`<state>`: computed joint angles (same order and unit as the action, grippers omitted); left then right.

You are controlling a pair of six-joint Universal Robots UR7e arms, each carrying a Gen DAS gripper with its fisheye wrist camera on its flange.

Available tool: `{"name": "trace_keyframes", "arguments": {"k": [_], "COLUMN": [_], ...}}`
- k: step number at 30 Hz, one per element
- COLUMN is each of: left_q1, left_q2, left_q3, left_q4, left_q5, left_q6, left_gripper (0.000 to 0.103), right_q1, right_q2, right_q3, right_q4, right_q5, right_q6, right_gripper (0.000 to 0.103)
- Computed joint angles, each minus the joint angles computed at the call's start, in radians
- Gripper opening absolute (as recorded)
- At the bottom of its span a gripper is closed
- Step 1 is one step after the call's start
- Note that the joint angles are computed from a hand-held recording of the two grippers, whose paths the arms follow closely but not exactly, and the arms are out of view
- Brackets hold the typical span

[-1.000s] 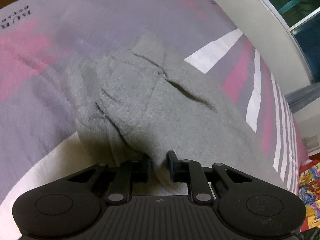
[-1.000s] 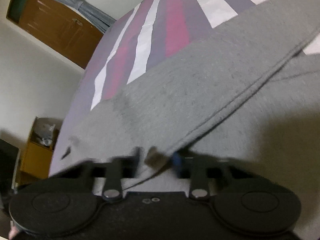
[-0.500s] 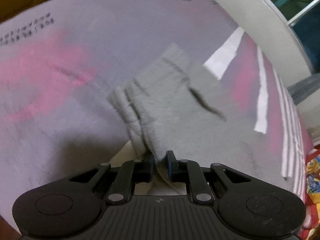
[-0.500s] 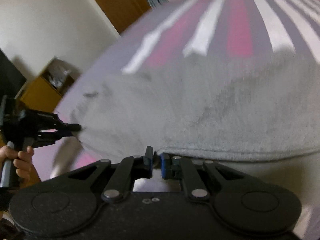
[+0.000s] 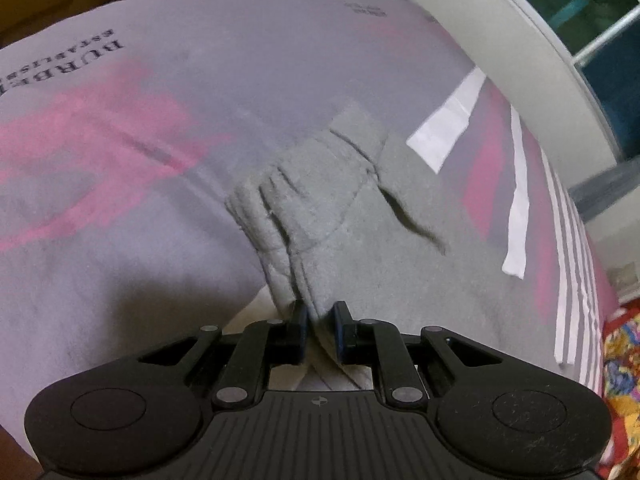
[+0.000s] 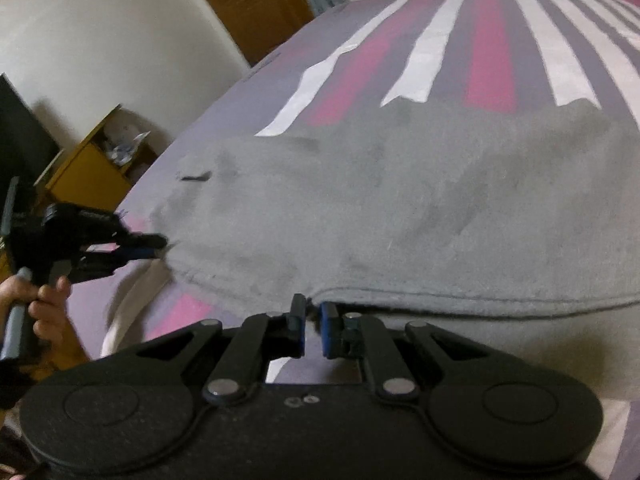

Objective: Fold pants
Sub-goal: 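Lift both cuffs and fold them over toward the waistband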

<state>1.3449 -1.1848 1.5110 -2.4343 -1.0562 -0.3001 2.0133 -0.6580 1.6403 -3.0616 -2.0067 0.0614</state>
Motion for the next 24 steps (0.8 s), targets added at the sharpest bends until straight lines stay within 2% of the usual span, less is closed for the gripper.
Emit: {"name": "trace_keyframes", "arguments": {"k": [1, 3, 7, 8, 11, 13, 16, 21, 22, 24], "left_q1": [0.002, 0.007, 0.008, 0.006, -0.003, -0.014, -0.028, -0.028, -0.025, -0.014], "left_q2": [0.001, -0.008, -0.003, 0.001, 0.011, 0.012, 0.002, -0.017, -0.020, -0.012], "left_q3": [-0.003, 0.010, 0.030, 0.032, 0.040, 0.050, 0.058, 0.048, 0.048, 0.032], "left_q4": [0.007, -0.007, -0.052, -0.057, -0.081, -0.116, -0.155, -0.183, -0.181, -0.120], "left_q5": [-0.005, -0.021, -0.015, -0.010, 0.015, 0.042, 0.065, 0.072, 0.069, 0.066], "left_q6": [-0.008, -0.024, -0.049, -0.047, -0.041, -0.023, 0.038, 0.071, 0.079, 0.076], "left_gripper": [0.014, 0.014, 0.014, 0.014, 0.014, 0.014, 0.010, 0.010, 0.010, 0.010], "right_q1": [-0.010, -0.023, -0.036, -0.037, -0.032, -0.024, -0.003, 0.017, 0.022, 0.028], "right_q2": [-0.003, 0.002, 0.010, 0.014, 0.035, 0.040, 0.043, 0.034, 0.035, 0.051], "right_q3": [-0.002, -0.032, -0.033, -0.037, -0.059, -0.065, -0.065, -0.067, -0.066, -0.067], "right_q4": [0.013, 0.046, 0.035, 0.033, 0.030, 0.033, -0.013, -0.025, -0.028, -0.030], "right_q5": [0.009, 0.039, 0.053, 0.051, 0.032, 0.027, 0.025, 0.103, 0.101, 0.048], "right_q6": [0.032, 0.102, 0.156, 0.162, 0.166, 0.133, 0.059, 0.039, 0.028, -0.004], "right_gripper": [0.027, 0.028, 0.027, 0.027, 0.016, 0.010, 0.008, 0.008, 0.008, 0.008]}}
